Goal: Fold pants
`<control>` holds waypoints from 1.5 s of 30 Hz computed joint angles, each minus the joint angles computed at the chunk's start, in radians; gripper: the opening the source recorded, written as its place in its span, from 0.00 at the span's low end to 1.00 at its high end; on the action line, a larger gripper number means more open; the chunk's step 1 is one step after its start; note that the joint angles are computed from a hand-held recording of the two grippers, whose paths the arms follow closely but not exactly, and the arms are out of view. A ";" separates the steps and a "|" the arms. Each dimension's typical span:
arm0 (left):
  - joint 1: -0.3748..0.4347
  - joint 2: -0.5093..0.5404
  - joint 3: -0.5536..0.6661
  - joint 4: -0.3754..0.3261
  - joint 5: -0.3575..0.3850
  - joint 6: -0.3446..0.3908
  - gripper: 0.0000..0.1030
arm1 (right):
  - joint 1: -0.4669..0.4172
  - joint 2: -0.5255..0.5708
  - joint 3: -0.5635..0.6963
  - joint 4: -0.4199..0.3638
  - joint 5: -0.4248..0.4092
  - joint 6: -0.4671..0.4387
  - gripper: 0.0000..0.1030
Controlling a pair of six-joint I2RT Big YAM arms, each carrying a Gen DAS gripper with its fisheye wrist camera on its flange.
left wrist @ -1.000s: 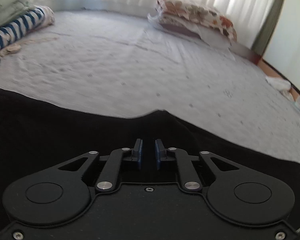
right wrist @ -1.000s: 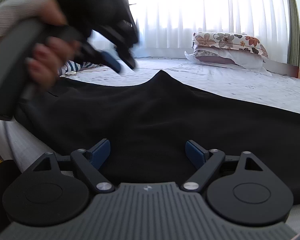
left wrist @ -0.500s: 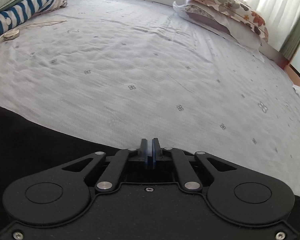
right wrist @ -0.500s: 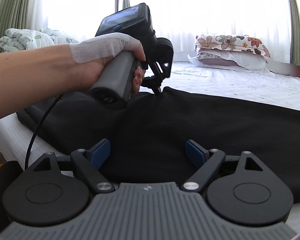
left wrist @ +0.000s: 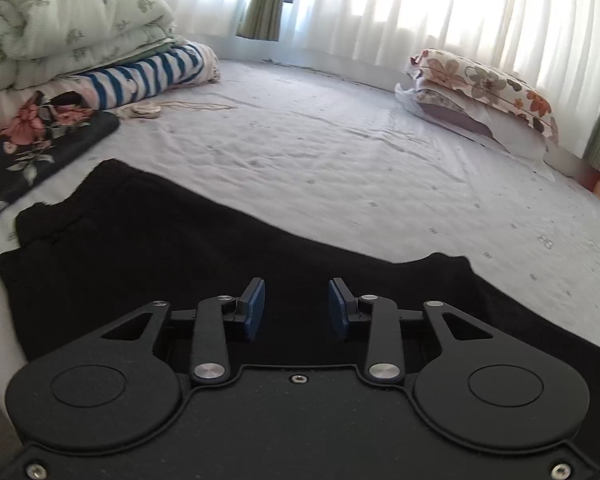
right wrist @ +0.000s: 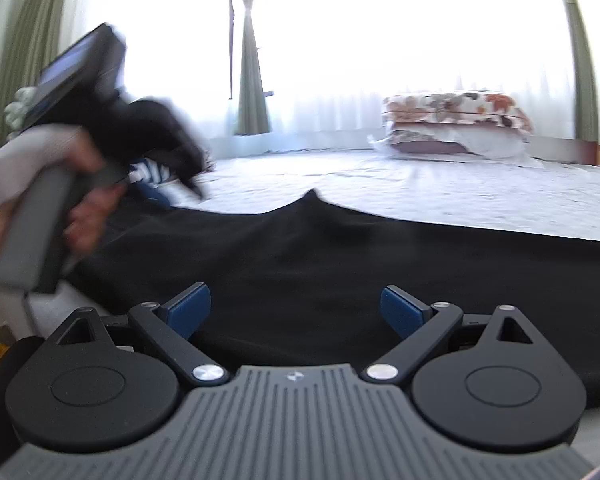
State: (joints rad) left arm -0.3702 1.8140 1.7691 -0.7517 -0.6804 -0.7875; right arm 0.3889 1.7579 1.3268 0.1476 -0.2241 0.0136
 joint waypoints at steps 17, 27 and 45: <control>-0.208 -0.022 -0.083 0.066 -0.071 0.029 0.60 | -0.276 -0.132 -0.083 -0.098 0.231 0.276 0.96; -0.286 0.144 0.126 0.028 -0.010 0.134 0.62 | -0.381 -0.146 -0.107 -0.130 0.257 0.380 0.95; -0.295 0.203 0.195 -0.049 -0.039 0.156 0.69 | -0.410 -0.106 -0.004 -0.322 0.030 0.660 1.00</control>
